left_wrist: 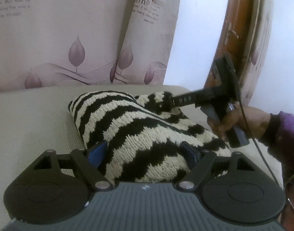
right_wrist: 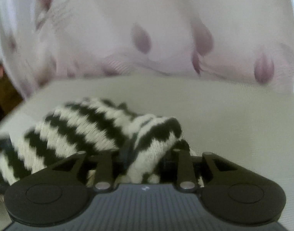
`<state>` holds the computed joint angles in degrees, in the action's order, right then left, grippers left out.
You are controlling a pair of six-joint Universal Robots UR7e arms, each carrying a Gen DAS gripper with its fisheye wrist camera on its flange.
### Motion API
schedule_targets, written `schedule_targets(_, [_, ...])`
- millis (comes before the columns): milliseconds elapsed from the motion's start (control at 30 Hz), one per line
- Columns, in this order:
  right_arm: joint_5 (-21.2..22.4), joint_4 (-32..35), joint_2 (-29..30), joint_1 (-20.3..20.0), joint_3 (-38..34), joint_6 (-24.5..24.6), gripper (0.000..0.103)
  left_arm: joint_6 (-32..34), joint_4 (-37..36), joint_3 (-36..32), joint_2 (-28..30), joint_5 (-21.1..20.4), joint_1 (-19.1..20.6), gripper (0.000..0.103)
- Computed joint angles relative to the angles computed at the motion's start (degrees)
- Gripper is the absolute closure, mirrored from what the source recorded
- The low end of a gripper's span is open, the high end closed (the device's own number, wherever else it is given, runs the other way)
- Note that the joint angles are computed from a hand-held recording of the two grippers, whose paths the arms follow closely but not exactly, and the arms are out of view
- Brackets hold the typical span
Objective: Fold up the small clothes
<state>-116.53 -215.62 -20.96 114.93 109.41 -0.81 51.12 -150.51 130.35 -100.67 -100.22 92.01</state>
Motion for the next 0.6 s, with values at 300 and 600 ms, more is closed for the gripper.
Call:
schedule_targets(300, [4.37,-26.2,2.33,5.32,11.93,10.07,0.03,-0.24,1.33,-1.4,0.95,-2.32,0.96,0.019])
schedule_targets(600, [-8.37,-15.34,5.99,15.3,9.03,7.51,0.078,-0.38,-2.54,0.8,-1.93,-3.4,1.27,0.018])
